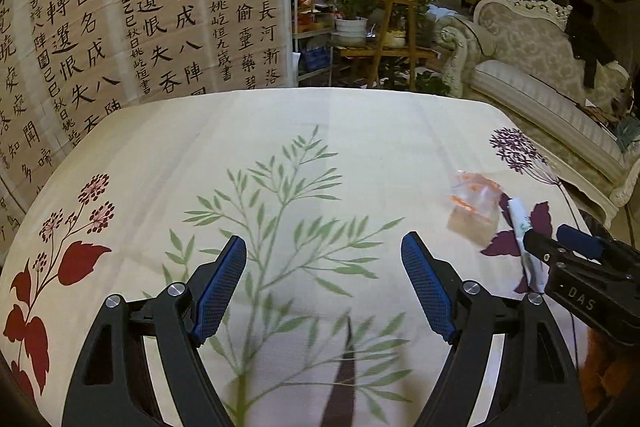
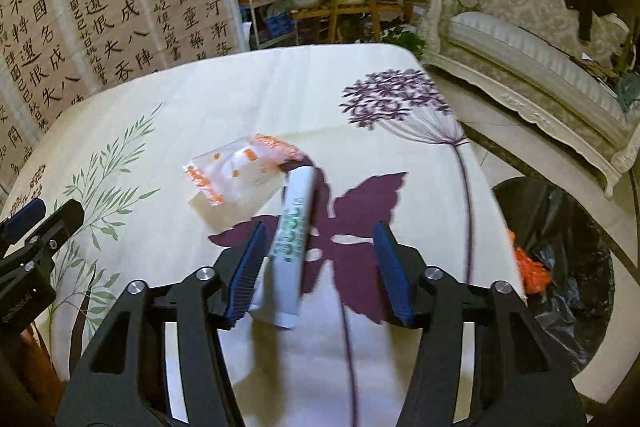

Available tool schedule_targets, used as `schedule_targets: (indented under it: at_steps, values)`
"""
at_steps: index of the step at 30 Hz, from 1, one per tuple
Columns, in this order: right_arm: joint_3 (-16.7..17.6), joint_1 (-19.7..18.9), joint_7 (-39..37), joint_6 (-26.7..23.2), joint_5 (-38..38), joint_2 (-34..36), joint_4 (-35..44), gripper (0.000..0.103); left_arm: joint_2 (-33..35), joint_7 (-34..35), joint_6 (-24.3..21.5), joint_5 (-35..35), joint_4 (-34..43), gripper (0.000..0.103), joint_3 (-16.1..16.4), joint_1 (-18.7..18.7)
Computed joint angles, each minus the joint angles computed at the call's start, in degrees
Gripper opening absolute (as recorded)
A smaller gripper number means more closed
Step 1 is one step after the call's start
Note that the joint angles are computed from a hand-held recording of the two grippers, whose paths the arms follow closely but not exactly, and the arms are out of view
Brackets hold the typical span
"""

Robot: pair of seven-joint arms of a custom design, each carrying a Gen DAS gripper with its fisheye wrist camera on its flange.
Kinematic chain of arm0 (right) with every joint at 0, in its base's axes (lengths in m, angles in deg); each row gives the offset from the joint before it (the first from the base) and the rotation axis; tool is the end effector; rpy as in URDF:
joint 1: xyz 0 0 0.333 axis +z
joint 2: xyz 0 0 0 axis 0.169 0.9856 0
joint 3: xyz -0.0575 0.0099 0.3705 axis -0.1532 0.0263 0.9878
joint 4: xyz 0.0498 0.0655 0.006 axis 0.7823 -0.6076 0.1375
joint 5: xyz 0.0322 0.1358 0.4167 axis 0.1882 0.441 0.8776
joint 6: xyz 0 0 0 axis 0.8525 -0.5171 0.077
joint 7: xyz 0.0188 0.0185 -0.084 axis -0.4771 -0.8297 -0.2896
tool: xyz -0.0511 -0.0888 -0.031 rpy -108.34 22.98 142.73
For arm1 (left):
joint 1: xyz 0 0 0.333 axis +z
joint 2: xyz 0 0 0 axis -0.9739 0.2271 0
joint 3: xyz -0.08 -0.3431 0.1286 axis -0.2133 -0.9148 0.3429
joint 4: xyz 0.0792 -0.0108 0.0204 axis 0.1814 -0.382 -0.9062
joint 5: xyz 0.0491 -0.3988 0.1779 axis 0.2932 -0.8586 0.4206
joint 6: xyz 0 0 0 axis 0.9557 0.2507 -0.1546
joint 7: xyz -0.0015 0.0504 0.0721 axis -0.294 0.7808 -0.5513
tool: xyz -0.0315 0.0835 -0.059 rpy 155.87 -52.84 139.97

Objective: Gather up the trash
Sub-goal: 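Grasp the white tube with green print with the right gripper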

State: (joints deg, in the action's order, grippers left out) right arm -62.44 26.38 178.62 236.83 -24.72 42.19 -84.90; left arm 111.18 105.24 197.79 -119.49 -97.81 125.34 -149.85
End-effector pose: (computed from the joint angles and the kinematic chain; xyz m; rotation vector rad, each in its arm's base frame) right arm 0.6575 0.2274 0.2461 -1.9880 1.4791 -0.4955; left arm 0.5876 -0.1995 0.2562 -1.9454 1.4397 -0.6295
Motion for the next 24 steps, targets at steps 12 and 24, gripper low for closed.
schedule_targets:
  at_steps: [12,24]
  values:
    - [-0.43,0.23,0.00,-1.97,0.14,0.49,1.65,0.018,-2.89,5.09,2.17,-0.95,1.99,0.078,-6.88,6.69]
    - [0.18,-3.66,0.77,-1.22,0.51,1.42,3.35,0.018,-0.90,7.42,-0.60,2.62,10.18,0.078,-11.77,11.63]
